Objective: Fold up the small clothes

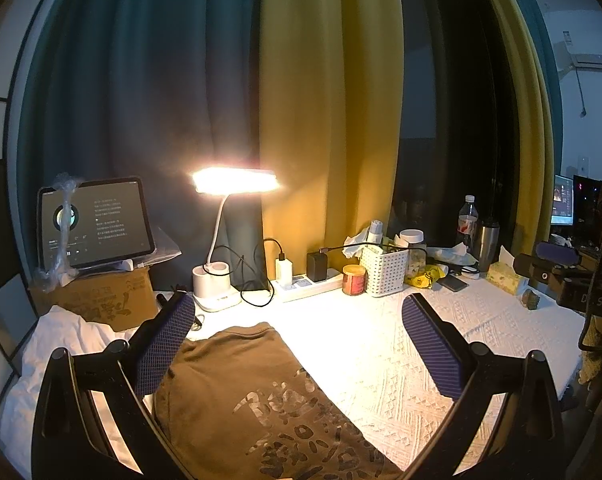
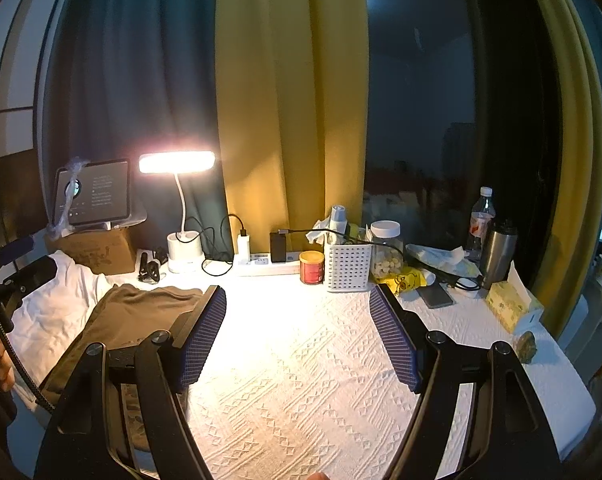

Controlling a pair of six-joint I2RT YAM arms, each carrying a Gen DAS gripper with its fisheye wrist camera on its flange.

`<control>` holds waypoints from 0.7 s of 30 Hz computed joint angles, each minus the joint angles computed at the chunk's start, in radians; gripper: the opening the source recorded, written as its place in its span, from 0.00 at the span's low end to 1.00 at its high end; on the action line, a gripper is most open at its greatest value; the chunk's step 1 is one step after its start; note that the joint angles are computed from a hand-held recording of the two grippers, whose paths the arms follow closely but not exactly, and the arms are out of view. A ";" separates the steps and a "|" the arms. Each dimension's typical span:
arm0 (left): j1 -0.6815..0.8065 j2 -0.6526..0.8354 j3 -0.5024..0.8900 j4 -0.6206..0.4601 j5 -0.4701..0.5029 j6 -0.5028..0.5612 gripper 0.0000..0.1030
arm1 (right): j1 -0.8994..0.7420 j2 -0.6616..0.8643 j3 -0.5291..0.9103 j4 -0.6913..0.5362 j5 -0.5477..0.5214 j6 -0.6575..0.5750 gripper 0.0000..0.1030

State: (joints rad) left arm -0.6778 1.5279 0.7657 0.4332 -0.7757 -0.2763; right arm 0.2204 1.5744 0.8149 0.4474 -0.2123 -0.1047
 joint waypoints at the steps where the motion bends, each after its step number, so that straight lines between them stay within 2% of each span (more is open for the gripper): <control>1: 0.000 0.000 0.000 0.000 0.001 -0.001 0.99 | 0.000 0.001 0.002 -0.001 0.000 0.000 0.75; 21: 0.016 0.019 0.018 -0.004 0.030 0.015 0.99 | -0.007 0.022 0.017 0.004 -0.006 0.006 0.75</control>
